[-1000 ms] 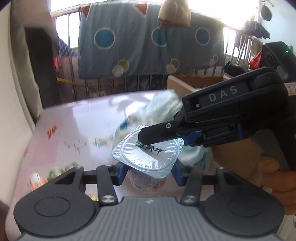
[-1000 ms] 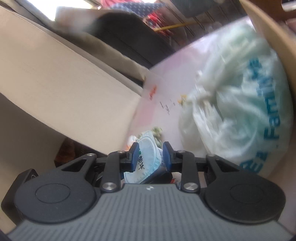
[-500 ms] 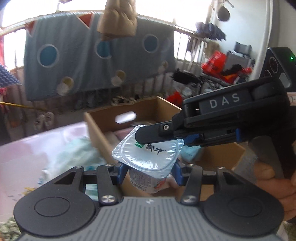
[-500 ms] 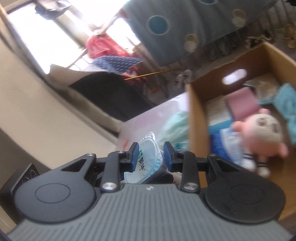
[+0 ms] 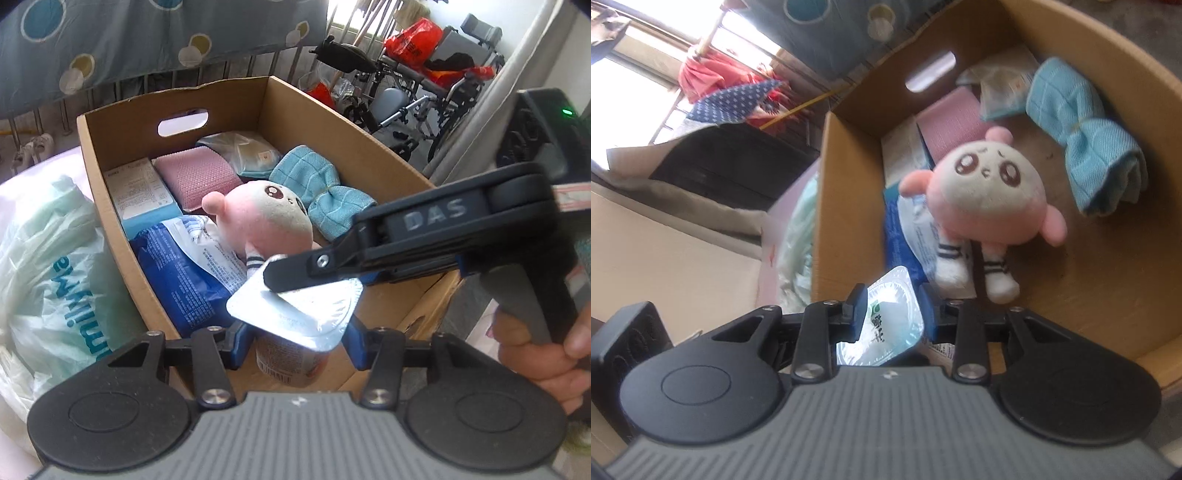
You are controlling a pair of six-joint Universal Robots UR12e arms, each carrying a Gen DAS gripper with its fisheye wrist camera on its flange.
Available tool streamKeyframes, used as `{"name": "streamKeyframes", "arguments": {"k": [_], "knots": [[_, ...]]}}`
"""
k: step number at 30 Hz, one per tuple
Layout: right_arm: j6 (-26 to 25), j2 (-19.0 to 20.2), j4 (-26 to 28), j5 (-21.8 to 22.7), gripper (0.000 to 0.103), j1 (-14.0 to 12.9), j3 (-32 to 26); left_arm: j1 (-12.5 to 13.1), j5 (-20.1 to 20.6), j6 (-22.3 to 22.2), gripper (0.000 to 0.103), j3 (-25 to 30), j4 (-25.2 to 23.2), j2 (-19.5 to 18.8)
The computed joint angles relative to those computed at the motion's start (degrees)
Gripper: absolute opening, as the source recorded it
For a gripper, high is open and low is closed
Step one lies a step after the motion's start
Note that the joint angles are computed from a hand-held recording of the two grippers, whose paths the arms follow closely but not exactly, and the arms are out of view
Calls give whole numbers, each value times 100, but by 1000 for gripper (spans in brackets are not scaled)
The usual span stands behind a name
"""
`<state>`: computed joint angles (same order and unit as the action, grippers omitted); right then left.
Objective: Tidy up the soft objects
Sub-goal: 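Carry the yogurt cup into the cardboard box and open the right gripper, then move the right gripper to the orange-striped sock bundle and grasp it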
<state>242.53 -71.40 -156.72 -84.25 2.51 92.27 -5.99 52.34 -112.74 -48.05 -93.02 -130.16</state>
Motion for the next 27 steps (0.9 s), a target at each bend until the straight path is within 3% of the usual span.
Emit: {"name": "streamKeyframes", "arguments": {"k": [5,8,15,19,27], "knots": [[35,3,289,405,41,-135,10,0,32,41,54,-21,-73,30],[55,11,568,424,46,-159,-13,19,-47,25,55,-11,-99,33],[112,4,559,232,46,-159,32,141,-261,-14,55,-132,93,153],[287,78,447,524,45,-203,38,280,-469,-54,55,-150,186,189],[524,235,75,883,45,-205,19,613,-652,-184,57,-427,1109,300]]}}
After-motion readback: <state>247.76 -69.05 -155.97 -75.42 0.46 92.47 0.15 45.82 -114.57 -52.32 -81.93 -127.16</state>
